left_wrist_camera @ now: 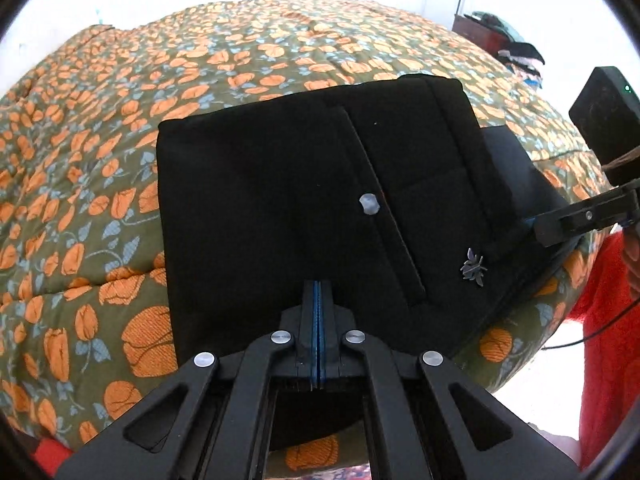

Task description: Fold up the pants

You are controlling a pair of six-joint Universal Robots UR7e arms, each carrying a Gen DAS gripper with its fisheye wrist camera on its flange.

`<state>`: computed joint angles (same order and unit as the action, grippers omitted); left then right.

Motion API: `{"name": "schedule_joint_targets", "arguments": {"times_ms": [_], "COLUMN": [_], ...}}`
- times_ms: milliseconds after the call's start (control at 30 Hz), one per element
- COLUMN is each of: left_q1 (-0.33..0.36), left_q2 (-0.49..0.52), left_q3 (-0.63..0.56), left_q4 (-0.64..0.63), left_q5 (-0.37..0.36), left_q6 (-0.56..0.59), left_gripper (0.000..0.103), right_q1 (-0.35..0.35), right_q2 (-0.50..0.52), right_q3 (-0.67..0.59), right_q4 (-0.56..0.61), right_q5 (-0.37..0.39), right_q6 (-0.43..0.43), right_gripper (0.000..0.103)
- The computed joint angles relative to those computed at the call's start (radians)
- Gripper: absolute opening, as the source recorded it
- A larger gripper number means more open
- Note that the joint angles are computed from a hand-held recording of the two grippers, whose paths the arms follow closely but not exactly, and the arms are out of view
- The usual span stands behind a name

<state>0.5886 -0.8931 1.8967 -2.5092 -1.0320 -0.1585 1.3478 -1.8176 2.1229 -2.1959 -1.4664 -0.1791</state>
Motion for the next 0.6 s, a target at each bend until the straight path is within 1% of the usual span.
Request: {"name": "schedule_joint_targets", "arguments": {"times_ms": [67,100,167,233,267,300,333,367,433,533,600], "left_q1": [0.007,0.008,0.007,0.012,0.013,0.014,0.016,0.018,0.019,0.013,0.001], "left_q2": [0.006,0.008,0.011,0.013,0.014,0.015,0.015,0.016,0.018,0.02,0.017], "left_q3": [-0.007,-0.009,-0.011,-0.014,-0.015,-0.015,-0.015,-0.016,-0.017,-0.011,0.004], "left_q4": [-0.003,-0.003,-0.003,-0.006,-0.006,-0.007,-0.009,-0.01,-0.011,-0.021,-0.048], "left_q5": [-0.005,-0.005,-0.001,0.0,0.002,0.003,0.0,-0.003,0.0,0.021,0.067], "left_q6": [0.001,0.0,-0.002,0.006,0.005,0.004,0.004,0.003,0.005,0.008,-0.006], "left_gripper": [0.0,0.0,0.0,0.0,0.0,0.0,0.0,0.0,0.0,0.0,0.008], "right_q1": [-0.004,-0.004,0.003,-0.009,-0.012,-0.019,-0.015,-0.009,-0.007,-0.002,0.022], "right_q2": [0.001,0.003,0.01,0.016,0.018,0.022,0.026,0.034,0.052,0.062,0.064], "right_q3": [-0.005,-0.008,-0.009,-0.01,-0.016,-0.018,-0.02,-0.023,-0.029,-0.029,-0.023], "right_q4": [0.014,0.028,0.028,0.035,0.043,0.055,0.052,0.054,0.06,0.054,0.025], "right_q5": [0.001,-0.01,-0.06,-0.04,-0.025,0.008,0.004,-0.012,-0.035,-0.05,-0.079], "right_q6": [-0.008,-0.01,-0.012,-0.031,-0.038,-0.054,-0.06,-0.062,-0.055,-0.044,-0.04], "right_gripper": [0.039,0.039,0.039,0.039,0.035,0.033,0.03,0.026,0.025,0.025,0.021]}}
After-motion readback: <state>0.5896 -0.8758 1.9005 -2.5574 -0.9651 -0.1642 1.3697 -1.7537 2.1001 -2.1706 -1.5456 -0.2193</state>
